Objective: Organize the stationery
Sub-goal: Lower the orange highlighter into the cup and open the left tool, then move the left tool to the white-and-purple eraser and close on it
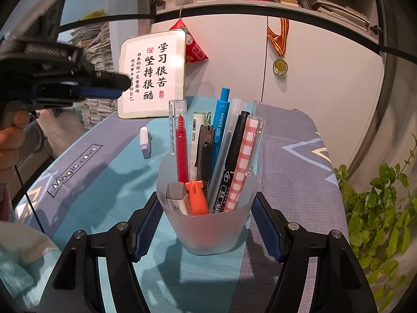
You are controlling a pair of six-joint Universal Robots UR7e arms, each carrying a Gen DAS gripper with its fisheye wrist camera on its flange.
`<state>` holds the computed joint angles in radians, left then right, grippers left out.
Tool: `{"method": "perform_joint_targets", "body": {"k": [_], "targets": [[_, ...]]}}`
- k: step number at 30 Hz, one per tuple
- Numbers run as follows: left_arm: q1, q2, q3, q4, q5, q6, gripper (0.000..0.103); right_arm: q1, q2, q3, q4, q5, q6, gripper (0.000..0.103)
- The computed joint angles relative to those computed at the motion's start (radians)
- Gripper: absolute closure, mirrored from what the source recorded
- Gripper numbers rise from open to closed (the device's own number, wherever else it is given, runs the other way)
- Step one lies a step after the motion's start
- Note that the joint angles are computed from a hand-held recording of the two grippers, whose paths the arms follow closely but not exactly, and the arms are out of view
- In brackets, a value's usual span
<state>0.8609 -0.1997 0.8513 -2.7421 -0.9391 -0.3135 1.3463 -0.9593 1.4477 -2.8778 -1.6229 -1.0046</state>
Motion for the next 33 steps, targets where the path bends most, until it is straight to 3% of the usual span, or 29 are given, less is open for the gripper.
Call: {"method": "perform_joint_targets", "body": {"k": [9, 21, 25, 33], "targets": [[0.01, 0.044, -0.061, 0.082, 0.144, -0.008, 0.085, 0.0, 0.0, 0.0, 0.0, 0.0, -0.001, 0.032], [0.035, 0.084, -0.131, 0.166, 0.196, -0.041, 0.081, -0.001, -0.002, 0.0, 0.002, 0.002, 0.003, 0.032], [0.047, 0.117, -0.195, 0.226, 0.249, -0.082, 0.077, -0.001, -0.002, 0.0, 0.002, 0.003, 0.004, 0.032], [0.068, 0.213, -0.392, 0.403, 0.277, -0.146, 0.077, -0.007, -0.019, 0.008, -0.007, 0.048, 0.014, 0.032]]}}
